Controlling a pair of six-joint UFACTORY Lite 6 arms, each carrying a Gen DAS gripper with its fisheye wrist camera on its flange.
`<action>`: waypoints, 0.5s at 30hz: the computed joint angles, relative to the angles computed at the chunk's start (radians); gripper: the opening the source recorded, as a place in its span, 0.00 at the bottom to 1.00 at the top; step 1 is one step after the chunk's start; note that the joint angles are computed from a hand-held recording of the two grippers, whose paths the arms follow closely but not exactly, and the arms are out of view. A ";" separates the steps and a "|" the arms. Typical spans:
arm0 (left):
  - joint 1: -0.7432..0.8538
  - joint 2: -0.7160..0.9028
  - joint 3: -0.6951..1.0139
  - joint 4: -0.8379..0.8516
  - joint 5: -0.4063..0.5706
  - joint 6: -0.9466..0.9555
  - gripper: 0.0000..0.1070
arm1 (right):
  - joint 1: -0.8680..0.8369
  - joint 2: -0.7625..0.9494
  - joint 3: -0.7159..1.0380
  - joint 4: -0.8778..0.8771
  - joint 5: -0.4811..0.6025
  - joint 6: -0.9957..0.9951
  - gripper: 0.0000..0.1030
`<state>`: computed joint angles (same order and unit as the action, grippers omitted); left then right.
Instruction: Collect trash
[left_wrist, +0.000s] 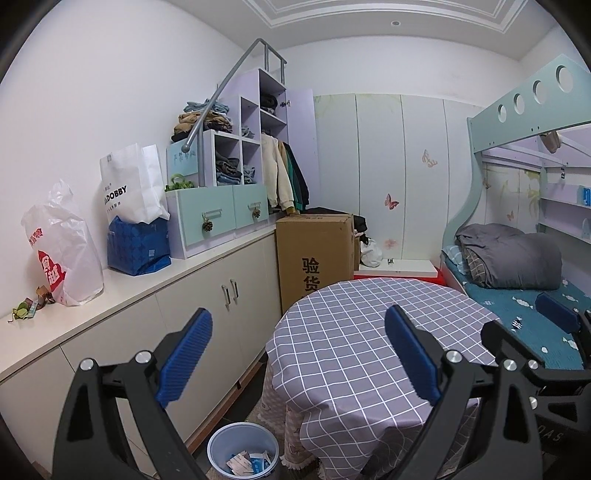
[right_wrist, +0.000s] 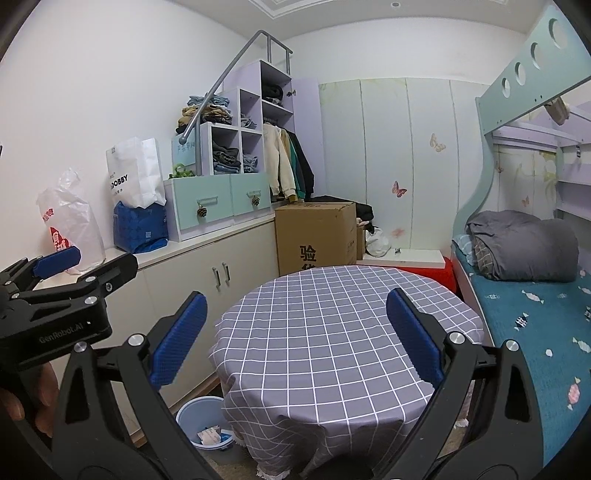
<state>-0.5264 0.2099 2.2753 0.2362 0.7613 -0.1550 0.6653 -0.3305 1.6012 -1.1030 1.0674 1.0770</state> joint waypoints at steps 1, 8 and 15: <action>0.000 0.000 0.000 0.000 0.000 0.000 0.87 | -0.002 0.001 0.001 0.004 -0.003 -0.002 0.93; -0.005 -0.022 -0.048 0.011 -0.017 -0.013 0.87 | -0.010 -0.005 -0.008 0.017 -0.012 0.001 0.93; -0.013 -0.049 -0.104 0.028 -0.034 -0.035 0.87 | -0.019 -0.007 -0.017 0.027 -0.015 0.001 0.93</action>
<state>-0.5390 0.1604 2.1709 0.2638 0.7276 -0.1903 0.6463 -0.3378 1.5844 -1.0765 1.0522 1.0783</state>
